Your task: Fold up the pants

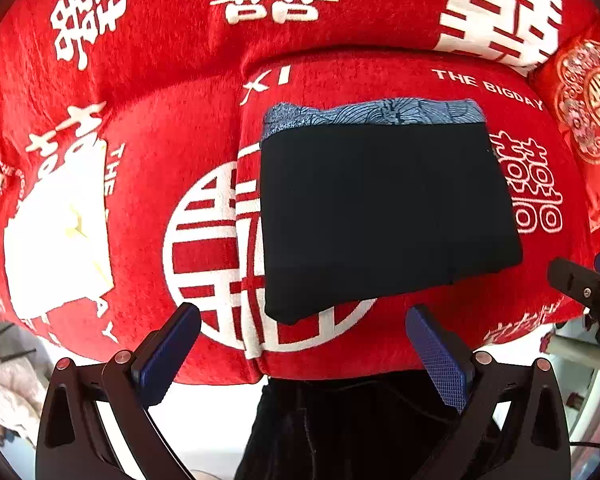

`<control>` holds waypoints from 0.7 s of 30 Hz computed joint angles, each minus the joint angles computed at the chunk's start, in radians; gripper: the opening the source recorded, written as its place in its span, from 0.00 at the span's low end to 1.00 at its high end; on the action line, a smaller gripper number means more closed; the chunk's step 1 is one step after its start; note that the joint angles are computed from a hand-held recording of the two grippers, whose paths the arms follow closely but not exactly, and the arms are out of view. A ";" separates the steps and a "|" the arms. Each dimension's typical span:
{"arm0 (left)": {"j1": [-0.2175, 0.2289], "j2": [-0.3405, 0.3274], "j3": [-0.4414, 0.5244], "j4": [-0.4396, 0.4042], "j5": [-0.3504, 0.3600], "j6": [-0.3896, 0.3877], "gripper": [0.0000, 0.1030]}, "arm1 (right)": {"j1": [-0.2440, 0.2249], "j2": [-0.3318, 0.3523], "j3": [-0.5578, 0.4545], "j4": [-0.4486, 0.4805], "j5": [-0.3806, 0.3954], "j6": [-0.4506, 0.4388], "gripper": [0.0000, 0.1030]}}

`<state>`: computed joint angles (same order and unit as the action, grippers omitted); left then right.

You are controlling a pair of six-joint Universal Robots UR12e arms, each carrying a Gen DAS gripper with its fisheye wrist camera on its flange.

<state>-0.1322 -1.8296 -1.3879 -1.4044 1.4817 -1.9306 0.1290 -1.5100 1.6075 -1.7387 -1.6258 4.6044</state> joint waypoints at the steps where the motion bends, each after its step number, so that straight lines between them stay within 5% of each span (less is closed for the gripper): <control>1: 0.003 0.003 0.002 -0.005 -0.005 0.014 1.00 | 0.005 0.007 -0.015 0.019 -0.004 0.002 1.00; 11: 0.029 0.036 0.001 -0.025 -0.042 0.058 1.00 | 0.042 0.038 -0.097 0.090 -0.039 -0.021 1.00; 21: 0.021 0.075 -0.043 -0.014 0.018 -0.022 1.00 | 0.039 0.018 -0.093 0.114 -0.015 -0.085 1.00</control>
